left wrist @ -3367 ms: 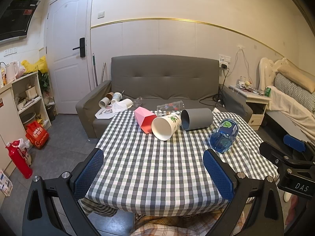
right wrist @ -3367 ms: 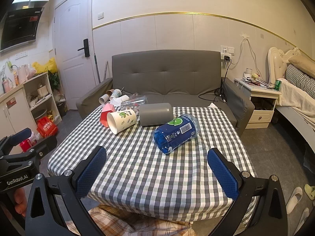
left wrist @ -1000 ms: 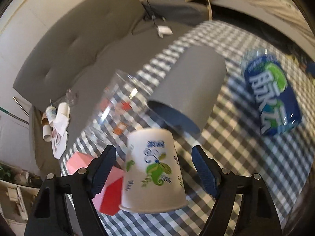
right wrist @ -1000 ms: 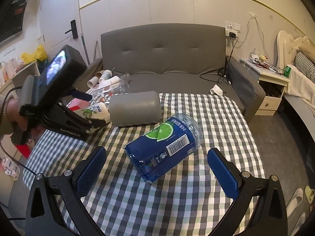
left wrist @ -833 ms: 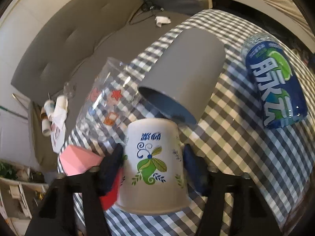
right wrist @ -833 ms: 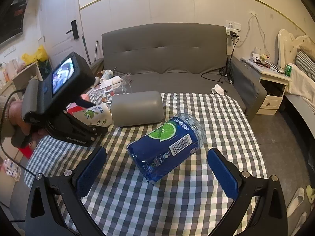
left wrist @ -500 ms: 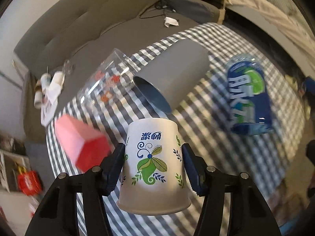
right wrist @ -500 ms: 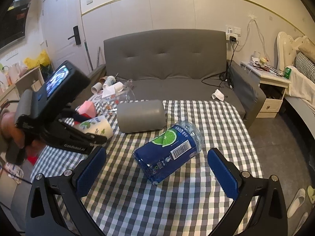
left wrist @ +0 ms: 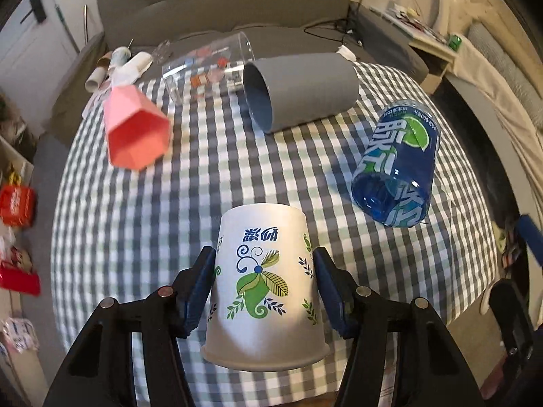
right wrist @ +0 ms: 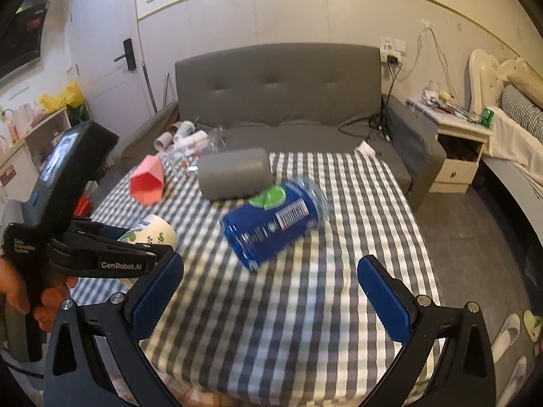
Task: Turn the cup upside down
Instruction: 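Lift the white cup with the left gripper toward the right gripper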
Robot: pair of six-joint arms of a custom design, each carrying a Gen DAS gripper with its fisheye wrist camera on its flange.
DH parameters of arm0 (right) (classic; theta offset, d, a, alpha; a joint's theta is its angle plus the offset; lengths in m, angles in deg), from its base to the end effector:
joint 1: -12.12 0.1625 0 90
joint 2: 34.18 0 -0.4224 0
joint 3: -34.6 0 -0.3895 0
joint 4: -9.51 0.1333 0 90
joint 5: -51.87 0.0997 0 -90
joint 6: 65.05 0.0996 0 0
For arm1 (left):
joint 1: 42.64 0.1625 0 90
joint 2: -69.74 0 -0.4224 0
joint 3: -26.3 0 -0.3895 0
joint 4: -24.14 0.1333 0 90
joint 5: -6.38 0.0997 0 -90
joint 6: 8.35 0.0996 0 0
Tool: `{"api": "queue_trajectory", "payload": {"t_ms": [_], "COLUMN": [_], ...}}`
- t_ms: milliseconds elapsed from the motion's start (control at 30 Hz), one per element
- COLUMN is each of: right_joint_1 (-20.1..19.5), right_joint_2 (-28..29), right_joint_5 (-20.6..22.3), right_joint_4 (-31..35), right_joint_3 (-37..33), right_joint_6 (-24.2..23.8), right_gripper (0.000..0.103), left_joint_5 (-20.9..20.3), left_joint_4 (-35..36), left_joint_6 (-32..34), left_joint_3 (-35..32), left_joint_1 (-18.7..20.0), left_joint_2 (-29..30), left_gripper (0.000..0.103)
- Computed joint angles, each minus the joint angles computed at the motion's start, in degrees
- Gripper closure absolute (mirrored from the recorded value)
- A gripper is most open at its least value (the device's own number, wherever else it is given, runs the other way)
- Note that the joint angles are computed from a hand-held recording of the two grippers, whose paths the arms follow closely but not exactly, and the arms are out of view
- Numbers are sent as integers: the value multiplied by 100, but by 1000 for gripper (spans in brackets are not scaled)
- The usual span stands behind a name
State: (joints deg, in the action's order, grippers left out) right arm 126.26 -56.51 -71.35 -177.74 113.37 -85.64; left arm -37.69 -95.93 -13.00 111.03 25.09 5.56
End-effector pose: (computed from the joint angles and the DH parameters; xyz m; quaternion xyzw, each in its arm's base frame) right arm 0.3728 -0.6394 0.0005 0.2496 -0.8685 0.3422 0.2574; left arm -0.0600 -0.6870 0.3542 0.1085 0.9117 -0.1648 0.3604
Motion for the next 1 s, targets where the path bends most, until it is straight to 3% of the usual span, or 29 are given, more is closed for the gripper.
{"api": "queue_trajectory", "payload": {"t_ms": [200,267,333,533,667,767,867,1000], "right_joint_1": [-46,-37,-26,141,358,470,592,708], "right_joint_2": [-48,-39,-40,-56,5,22,86,223], "right_joint_5": [-142,-200,-233,-400,-550,-549,-520,-445], "right_joint_4": [200,189,240,298,85,167,509,1588], "right_joint_3": [99,89,61,-33,-87,-140,-296,-777], "right_joint_6": [215,195,206,124,-294,-236,-50,454], "right_gripper": [0,0,0,0,0,0,0,0], "left_joint_5": [-4,5,-22,-163,-231,-126,-94,-65], "left_joint_4": [-474,-669,-1015,-1617,-2528,-3292,-3957,-4685], "left_joint_6": [285,443,646,951,1431,1823,2129,2324], "left_joint_3": [286,383,508,810,1180,1526,1871,2218], "left_joint_1": [-4,-29,-65,-106,-132,-156,-121,-10], "left_joint_2": [-54,-105,-184,-534,-907,-1186,-1479,-1689], "left_gripper": [36,19,13,13,12,11,0,0]}}
